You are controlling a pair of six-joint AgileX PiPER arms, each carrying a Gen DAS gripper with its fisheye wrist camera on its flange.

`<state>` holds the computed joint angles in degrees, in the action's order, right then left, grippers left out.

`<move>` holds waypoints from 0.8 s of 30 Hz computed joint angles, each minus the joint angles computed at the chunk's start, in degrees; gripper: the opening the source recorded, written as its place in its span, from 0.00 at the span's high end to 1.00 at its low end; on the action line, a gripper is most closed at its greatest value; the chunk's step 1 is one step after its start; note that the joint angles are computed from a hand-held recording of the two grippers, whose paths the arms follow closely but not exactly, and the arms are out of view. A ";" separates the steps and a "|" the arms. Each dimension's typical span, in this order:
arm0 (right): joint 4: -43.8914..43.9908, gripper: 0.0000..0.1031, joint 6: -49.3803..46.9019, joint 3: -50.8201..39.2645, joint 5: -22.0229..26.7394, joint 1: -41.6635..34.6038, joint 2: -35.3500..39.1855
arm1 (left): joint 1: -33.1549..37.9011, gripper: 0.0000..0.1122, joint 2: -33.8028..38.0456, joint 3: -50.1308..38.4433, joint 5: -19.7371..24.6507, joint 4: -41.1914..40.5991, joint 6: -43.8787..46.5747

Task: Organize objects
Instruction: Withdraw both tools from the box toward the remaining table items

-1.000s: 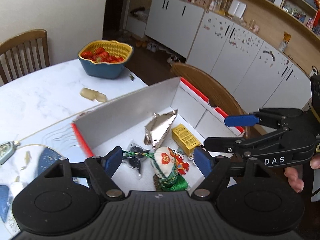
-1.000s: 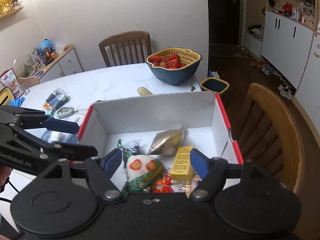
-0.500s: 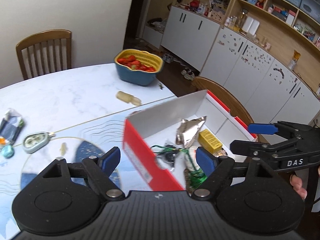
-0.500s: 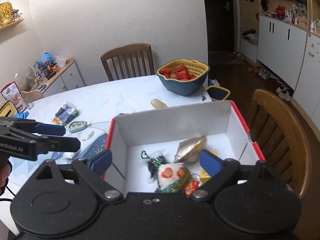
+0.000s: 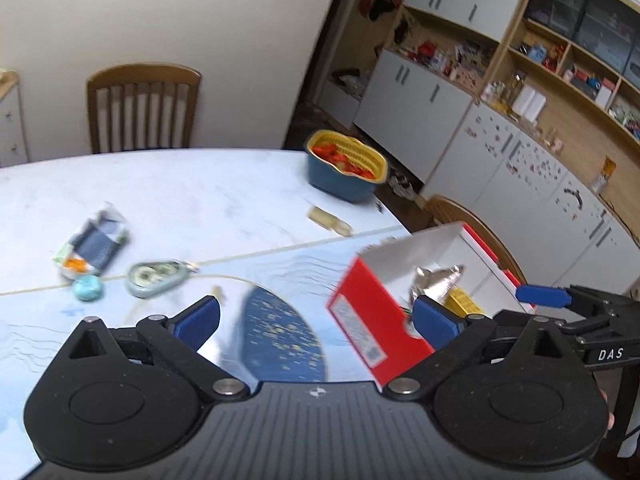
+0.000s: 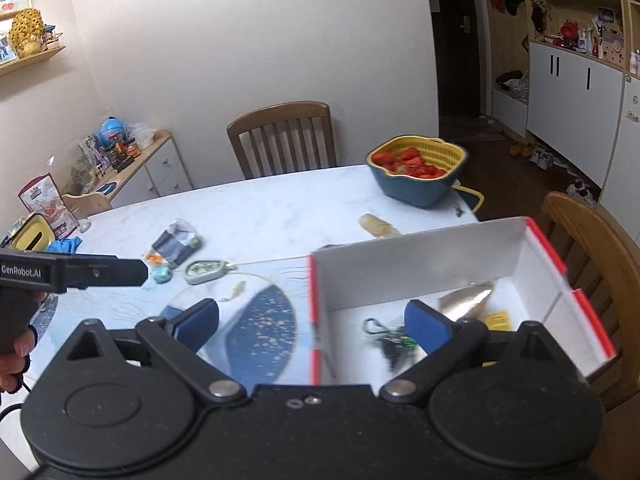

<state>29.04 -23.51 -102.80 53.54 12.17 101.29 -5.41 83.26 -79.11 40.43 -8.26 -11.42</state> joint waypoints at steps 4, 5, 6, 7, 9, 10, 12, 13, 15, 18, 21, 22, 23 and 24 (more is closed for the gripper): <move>-3.41 0.04 4.93 -1.16 -0.83 4.50 0.32 | 5.53 0.08 -3.59 3.91 -1.45 -2.74 5.04; -4.45 0.04 6.12 -1.17 -1.17 5.70 0.24 | 7.23 0.08 -4.24 4.48 -1.31 -3.82 6.69; -5.44 0.04 7.24 -1.48 -1.28 6.77 0.37 | 8.90 0.08 -4.75 4.84 -0.99 -5.16 8.64; -6.58 0.04 8.51 -1.89 -1.46 7.99 0.59 | 10.56 0.08 -5.13 5.15 -0.64 -6.39 10.65; -8.68 0.04 10.83 -2.63 -1.78 10.18 1.02 | 13.43 0.08 -5.73 5.63 -0.33 -7.53 13.52; -9.77 0.04 12.04 -3.08 -1.88 11.32 1.31 | 14.83 0.08 -6.18 6.20 -0.63 -8.15 15.10; -11.56 0.04 14.10 -3.55 -2.33 13.22 1.74 | 18.03 0.08 -6.70 6.96 -0.62 -9.89 18.89; -12.30 0.04 15.07 -3.75 -2.56 14.11 2.01 | 19.91 0.08 -6.83 7.23 -0.25 -11.18 20.98; -13.35 0.04 16.53 -4.12 -2.84 15.73 2.62 | 23.48 0.08 -6.47 7.37 0.41 -13.76 24.66; -14.90 0.04 18.05 -5.31 -3.07 18.05 4.07 | 27.68 0.08 -5.73 7.78 0.61 -16.86 29.25; -15.68 0.04 19.14 -7.10 -2.72 19.72 6.04 | 31.07 0.08 -4.49 8.04 1.05 -20.99 34.80; -16.00 0.04 19.46 -7.72 -2.53 20.22 6.74 | 31.87 0.08 -4.01 8.15 1.07 -22.40 36.52; -16.10 0.04 19.54 -8.52 -2.33 20.63 7.63 | 32.55 0.08 -3.52 8.21 1.16 -23.47 37.94; -16.19 0.04 19.46 -9.03 -2.33 21.06 8.34 | 33.05 0.08 -2.87 8.15 1.15 -24.19 39.04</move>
